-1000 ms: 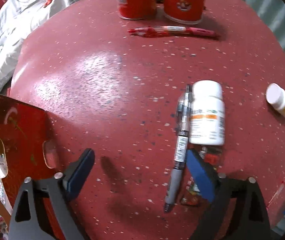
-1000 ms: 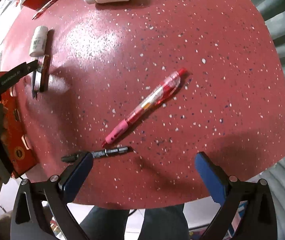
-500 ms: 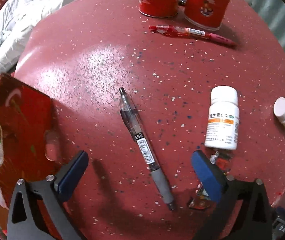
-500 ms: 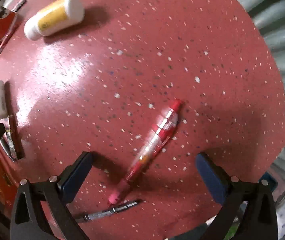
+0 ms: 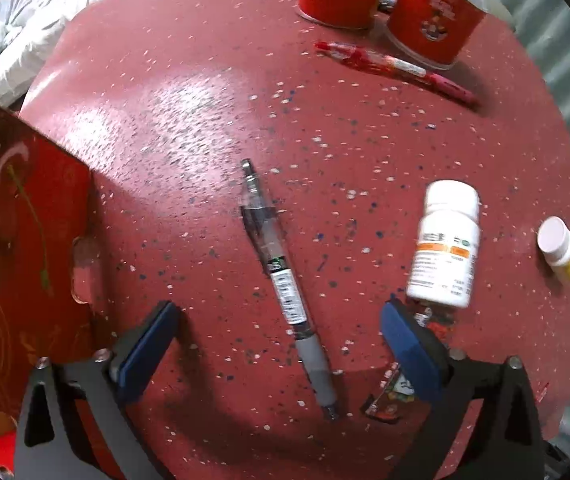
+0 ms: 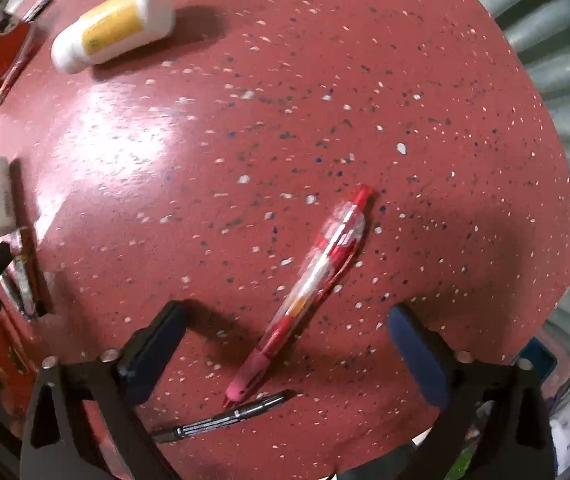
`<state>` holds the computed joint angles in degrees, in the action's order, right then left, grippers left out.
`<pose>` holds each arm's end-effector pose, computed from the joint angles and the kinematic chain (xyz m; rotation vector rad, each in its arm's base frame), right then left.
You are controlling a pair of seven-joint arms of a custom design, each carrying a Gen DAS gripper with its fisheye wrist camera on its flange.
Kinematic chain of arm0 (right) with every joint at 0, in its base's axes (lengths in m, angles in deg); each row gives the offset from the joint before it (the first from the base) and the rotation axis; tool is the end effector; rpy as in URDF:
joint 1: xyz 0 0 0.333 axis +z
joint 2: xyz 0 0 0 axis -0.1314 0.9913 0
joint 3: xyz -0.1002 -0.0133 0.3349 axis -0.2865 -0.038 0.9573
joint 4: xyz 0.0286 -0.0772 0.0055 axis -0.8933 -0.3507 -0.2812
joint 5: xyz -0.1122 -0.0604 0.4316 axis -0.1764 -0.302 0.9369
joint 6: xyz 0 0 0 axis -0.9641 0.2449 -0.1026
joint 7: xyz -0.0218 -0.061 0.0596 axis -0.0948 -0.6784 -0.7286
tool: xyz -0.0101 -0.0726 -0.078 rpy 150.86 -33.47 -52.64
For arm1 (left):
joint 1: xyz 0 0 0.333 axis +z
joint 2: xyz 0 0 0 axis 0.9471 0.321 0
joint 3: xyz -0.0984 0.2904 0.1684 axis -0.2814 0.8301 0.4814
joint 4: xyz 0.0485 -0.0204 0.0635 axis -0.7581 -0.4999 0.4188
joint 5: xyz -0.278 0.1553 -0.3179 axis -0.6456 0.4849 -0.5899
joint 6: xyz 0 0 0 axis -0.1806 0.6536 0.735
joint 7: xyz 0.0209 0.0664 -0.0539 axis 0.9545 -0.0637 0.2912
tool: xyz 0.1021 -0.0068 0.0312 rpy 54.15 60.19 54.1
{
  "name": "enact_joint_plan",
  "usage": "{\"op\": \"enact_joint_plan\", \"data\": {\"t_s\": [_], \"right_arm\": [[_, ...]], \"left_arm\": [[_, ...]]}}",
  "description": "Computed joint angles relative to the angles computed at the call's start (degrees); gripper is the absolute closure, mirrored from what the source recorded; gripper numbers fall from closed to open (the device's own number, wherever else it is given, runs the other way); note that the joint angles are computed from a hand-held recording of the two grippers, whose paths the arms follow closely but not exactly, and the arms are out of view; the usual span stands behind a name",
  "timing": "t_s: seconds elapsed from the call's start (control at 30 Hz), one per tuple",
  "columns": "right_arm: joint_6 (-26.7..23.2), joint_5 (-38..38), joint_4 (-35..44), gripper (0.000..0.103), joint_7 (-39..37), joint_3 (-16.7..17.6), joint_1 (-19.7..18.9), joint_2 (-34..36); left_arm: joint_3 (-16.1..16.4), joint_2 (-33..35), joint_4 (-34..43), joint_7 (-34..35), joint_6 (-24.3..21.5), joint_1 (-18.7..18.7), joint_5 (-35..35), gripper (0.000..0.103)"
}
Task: Organize rigid objects
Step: 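Grasp the black-grey pen with the left gripper while the right grasps the red pen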
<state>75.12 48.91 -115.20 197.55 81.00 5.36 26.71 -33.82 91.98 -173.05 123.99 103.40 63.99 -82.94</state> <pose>0.5360 0.1680 0.2556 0.9284 -2.9337 -0.2449 0.7211 -0.1540 0.2678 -1.7546 2.5320 -0.1878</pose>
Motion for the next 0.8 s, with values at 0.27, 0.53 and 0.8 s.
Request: {"op": "enact_joint_plan", "data": {"t_s": [0.27,0.53,0.8], "right_arm": [[-1.51,-1.16,3.70,0.092,-9.63,1.74,1.00,0.99],[3.91,-4.24,-0.07,0.092,-14.51,1.56,3.26,-5.76],[7.60,3.19,-5.14,0.092,-21.06,0.27,3.87,-12.51]], "left_arm": [[-2.37,-1.58,0.48,4.41,-3.80,0.41,-2.82,0.092],[-2.86,-5.57,-1.65,8.18,-7.77,3.93,-9.80,0.093],[-3.87,-15.87,-10.79,15.95,-8.91,5.95,-15.63,0.093]]}}
